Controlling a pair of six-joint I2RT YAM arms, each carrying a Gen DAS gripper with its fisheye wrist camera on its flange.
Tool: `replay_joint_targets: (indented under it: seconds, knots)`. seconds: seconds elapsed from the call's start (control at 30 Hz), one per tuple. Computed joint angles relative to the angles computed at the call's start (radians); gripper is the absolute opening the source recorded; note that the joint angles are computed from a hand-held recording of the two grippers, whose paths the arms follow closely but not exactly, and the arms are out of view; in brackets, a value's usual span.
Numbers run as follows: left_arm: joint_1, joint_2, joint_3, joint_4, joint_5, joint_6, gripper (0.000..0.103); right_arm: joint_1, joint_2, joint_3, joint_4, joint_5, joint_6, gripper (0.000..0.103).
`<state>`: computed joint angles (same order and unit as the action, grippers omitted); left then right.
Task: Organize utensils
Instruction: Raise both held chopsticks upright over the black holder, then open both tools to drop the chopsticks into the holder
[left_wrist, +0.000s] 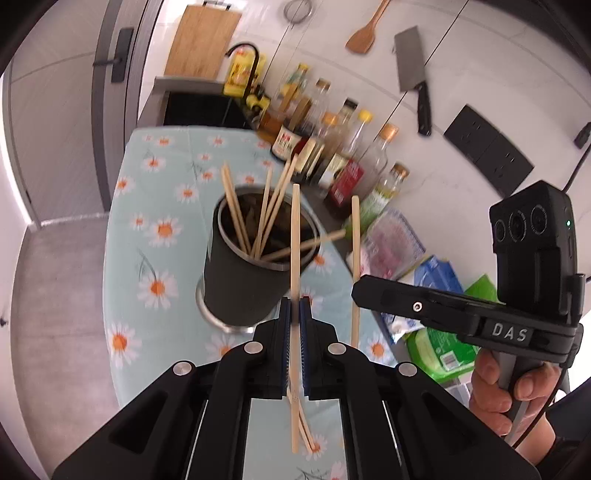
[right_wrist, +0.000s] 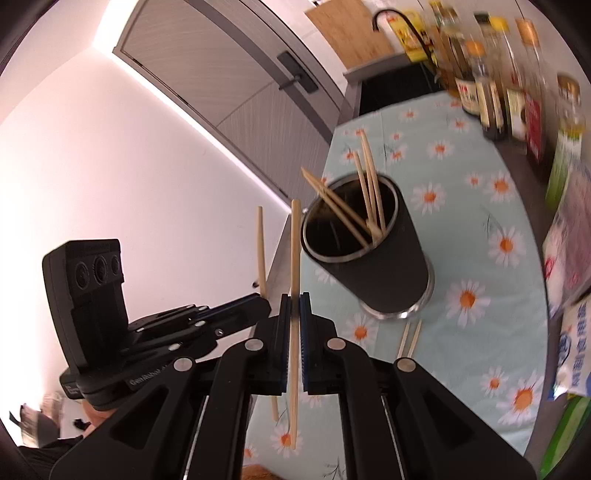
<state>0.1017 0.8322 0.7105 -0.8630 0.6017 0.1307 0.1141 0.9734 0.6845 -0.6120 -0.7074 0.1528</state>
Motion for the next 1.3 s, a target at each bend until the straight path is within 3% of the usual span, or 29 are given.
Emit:
replay_joint_targets:
  seconds: [0.13,0.37,0.57,0.83,1.1,1.27,1.3]
  knots:
    - [0.081,0.017,0.031,0.065,0.103,0.047,0.004,0.014,-0.059,0.006,0.069,0.06,0.039,0.006]
    - [0.153,-0.01,0.042,0.226,0.234,0.034,0.004,0.056,-0.112,0.062,0.162,0.167,0.087,0.006]
    - [0.172,-0.002,0.03,0.422,0.27,-0.057,0.004,0.121,-0.123,0.098,0.266,0.306,0.095,0.006]
    - [0.187,0.055,-0.046,0.785,0.307,-0.236,0.004,0.134,-0.032,0.124,0.392,0.374,0.114,0.006]
    - [0.13,0.148,-0.091,0.921,0.251,-0.24,0.004,0.128,0.064,0.113,0.47,0.428,0.097,0.006]
    - [0.116,0.199,-0.093,0.938,0.249,-0.209,0.005,0.118,0.101,0.095,0.506,0.431,0.102,0.006]
    - [0.116,0.206,-0.092,0.936,0.246,-0.205,0.005,0.118,0.106,0.094,0.506,0.434,0.102,0.011]
